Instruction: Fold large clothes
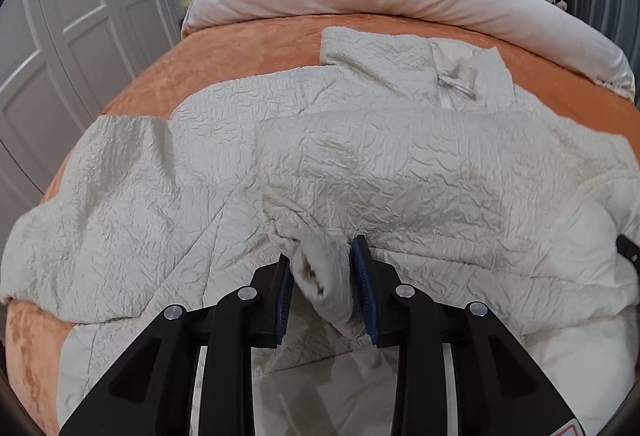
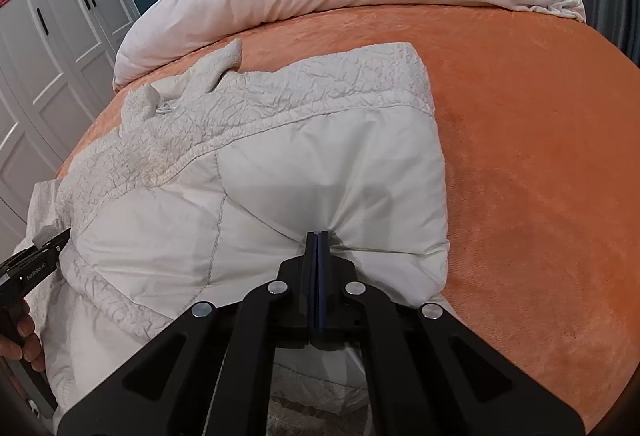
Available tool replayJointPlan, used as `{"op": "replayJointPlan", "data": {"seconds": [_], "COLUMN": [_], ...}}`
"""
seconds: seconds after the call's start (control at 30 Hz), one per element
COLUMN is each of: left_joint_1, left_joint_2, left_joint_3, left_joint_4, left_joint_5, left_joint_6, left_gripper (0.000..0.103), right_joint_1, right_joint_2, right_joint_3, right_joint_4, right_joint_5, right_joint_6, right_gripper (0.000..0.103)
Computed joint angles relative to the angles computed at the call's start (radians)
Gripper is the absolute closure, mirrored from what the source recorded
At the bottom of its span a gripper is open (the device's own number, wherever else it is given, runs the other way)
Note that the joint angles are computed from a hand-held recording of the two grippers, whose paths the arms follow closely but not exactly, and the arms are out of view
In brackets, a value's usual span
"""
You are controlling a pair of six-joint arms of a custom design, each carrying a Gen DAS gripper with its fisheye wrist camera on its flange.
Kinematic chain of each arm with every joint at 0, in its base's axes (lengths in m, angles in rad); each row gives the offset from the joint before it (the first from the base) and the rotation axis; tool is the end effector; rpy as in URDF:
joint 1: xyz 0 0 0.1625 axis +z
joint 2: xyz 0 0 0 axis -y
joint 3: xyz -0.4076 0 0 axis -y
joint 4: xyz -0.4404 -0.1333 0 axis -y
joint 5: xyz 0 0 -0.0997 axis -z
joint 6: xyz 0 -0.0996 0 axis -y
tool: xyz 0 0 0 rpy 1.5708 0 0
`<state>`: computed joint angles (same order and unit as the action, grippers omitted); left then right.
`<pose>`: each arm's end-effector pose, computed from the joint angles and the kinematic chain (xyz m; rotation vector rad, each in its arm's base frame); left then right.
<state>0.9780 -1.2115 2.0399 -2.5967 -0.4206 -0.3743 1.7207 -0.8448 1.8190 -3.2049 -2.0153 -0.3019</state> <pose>-0.1195 -0.5788 0.1992 0.0937 2.0755 -0.8067 0.1868 -0.6311 0.0931 0.3768 -2.5157 0.8226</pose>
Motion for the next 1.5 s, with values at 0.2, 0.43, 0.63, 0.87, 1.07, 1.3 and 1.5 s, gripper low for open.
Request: {"op": "replayJointPlan", "data": {"seconds": [0.2,0.43,0.63,0.87,1.07,1.3,1.5], "left_joint_1": [-0.007,-0.009,-0.006,-0.006,-0.007,-0.008,-0.008], "left_joint_2": [0.029,0.053,0.054,0.063,0.063,0.065,0.067], "left_joint_3": [0.026,0.038,0.048,0.046,0.046,0.046,0.046], "left_joint_4": [-0.100,-0.198,-0.242,-0.248,-0.247,-0.255,-0.261], "left_joint_5": [0.044,0.058,0.048,0.058,0.059,0.058,0.058], "left_joint_6": [0.047,0.102,0.125,0.132,0.131,0.136,0.138], "left_gripper": [0.069,0.069,0.069,0.069,0.069,0.069,0.069], "right_joint_1": [-0.004,-0.010,-0.011,0.032,0.070,-0.003,0.009], "right_joint_2": [0.011,0.016,0.018,0.016,0.063,0.118,0.118], "right_joint_3": [0.004,0.008,0.009,0.005,-0.130,-0.181,-0.182], "right_joint_4": [-0.039,-0.059,-0.068,-0.139,-0.138,-0.052,-0.047], "right_joint_5": [0.008,0.023,0.027,-0.013,-0.038,-0.040,-0.070], "right_joint_6": [-0.014,-0.014,-0.014,-0.054,-0.105,-0.016,-0.021], "right_gripper": [0.103,0.103,0.103,0.100,0.100,0.103,0.103]}}
